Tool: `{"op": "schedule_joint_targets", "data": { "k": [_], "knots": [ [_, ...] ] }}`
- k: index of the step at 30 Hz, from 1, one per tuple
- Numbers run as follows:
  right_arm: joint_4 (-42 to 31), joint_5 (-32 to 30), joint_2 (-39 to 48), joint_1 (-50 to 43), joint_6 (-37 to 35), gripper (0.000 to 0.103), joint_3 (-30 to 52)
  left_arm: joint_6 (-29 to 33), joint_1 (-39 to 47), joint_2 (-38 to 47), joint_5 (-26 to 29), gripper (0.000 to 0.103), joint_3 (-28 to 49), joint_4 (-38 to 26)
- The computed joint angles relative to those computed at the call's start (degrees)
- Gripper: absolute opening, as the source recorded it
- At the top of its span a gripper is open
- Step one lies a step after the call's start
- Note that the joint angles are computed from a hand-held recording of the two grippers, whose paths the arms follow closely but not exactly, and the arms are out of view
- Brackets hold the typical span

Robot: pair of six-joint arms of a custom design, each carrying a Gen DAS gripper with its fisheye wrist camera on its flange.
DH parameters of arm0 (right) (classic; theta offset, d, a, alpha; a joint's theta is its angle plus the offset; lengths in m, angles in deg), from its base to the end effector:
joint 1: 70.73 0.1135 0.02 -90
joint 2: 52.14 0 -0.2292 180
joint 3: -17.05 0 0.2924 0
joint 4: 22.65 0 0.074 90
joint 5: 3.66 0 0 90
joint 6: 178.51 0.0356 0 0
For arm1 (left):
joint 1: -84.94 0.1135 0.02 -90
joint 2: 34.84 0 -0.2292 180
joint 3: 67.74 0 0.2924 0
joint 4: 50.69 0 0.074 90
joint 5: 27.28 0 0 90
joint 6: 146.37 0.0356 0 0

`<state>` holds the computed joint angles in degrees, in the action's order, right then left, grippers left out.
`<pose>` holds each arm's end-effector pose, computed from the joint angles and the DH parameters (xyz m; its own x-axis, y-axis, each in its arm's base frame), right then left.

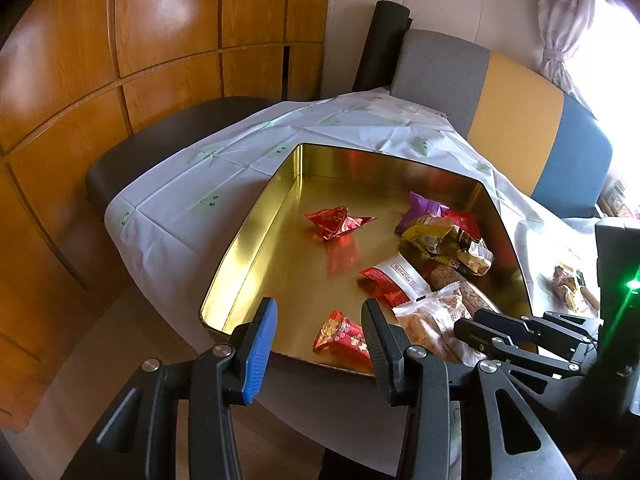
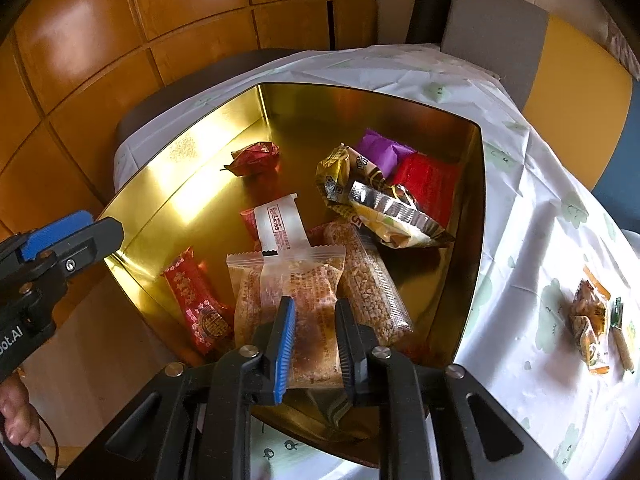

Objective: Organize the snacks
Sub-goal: 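Carry the bread pack into the tin with the right tool and release it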

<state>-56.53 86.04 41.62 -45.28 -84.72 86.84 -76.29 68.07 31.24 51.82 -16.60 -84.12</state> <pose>0.3255 0.1551 0.1306 -0.7914 -0.3034 -0.5307 -0.3808 0.9238 0.0396 0.2718 -0.0754 0.1662 -0.7286 -0.1287 -0.6727 -0.0888 0.9917 -0.0935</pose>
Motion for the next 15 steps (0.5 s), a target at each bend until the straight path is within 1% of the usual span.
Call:
{"op": "schedule_joint_targets", "data": {
  "k": [5,12,15],
  "knots": [
    [-1.0,0.5,-0.4,0.2,0.8,0.020,0.1,0.0,-0.2,-1.3,0.4,0.045,-0.7,-0.4],
    [-2.6,-2.9,-3.5,-2.4,4.0,0.021,-1.1,0.2,-1.4,-1.7,-0.2,0.045,-1.0,-0.4],
    [-2.7,-3.0,-5.1,-3.0,3.9,0.021,-1.9,0.2,-2.1,-1.6,-0.5,0.045,-0.9,-0.6]
  ]
}}
